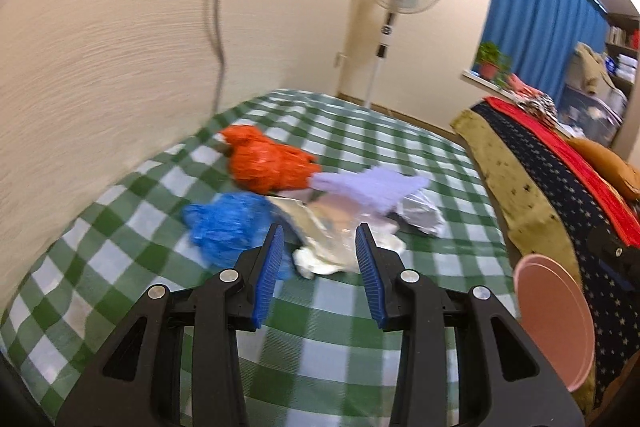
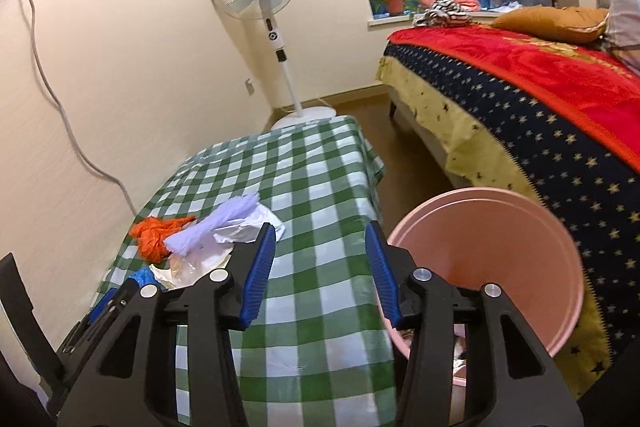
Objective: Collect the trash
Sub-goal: 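Move the left tool to the blue plastic bag while the right tool approaches the lavender foam mesh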
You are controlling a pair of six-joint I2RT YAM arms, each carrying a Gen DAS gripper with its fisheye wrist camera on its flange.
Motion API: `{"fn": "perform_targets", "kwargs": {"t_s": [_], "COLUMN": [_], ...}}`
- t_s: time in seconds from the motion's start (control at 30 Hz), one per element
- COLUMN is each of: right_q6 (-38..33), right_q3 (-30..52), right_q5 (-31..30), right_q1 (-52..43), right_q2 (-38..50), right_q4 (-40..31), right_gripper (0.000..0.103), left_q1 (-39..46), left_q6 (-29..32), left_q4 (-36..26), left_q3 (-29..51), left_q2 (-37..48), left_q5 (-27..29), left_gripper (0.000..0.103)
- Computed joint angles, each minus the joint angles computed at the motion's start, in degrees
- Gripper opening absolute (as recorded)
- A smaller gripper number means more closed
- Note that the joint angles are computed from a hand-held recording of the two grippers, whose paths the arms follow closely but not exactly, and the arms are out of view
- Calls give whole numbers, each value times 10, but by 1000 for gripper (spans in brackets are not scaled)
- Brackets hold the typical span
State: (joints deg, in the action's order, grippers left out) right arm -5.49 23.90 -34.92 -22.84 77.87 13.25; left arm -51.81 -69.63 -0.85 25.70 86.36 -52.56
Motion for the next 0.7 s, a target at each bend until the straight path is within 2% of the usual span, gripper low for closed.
{"fn": "perform_targets", "kwargs": {"t_s": [0.4,0.57,0.7], "right_q6": [37,47,52], "right_q3": [20,35,48], "right_q5": [35,25,0], "right_q1": [85,113,139], "right_q2": [145,180,192], "right_q4": [114,125,122], "right_gripper": [43,43,43], "left_q1": [52,99,141], "left_q6": [-105,-92,-54], "left_q4": [-71,-36,23], "left_q3": [-37,-61,-79], "left_q2": [-33,-45,-38], "left_q5": [-24,4,38], "left_gripper": [38,38,38]}}
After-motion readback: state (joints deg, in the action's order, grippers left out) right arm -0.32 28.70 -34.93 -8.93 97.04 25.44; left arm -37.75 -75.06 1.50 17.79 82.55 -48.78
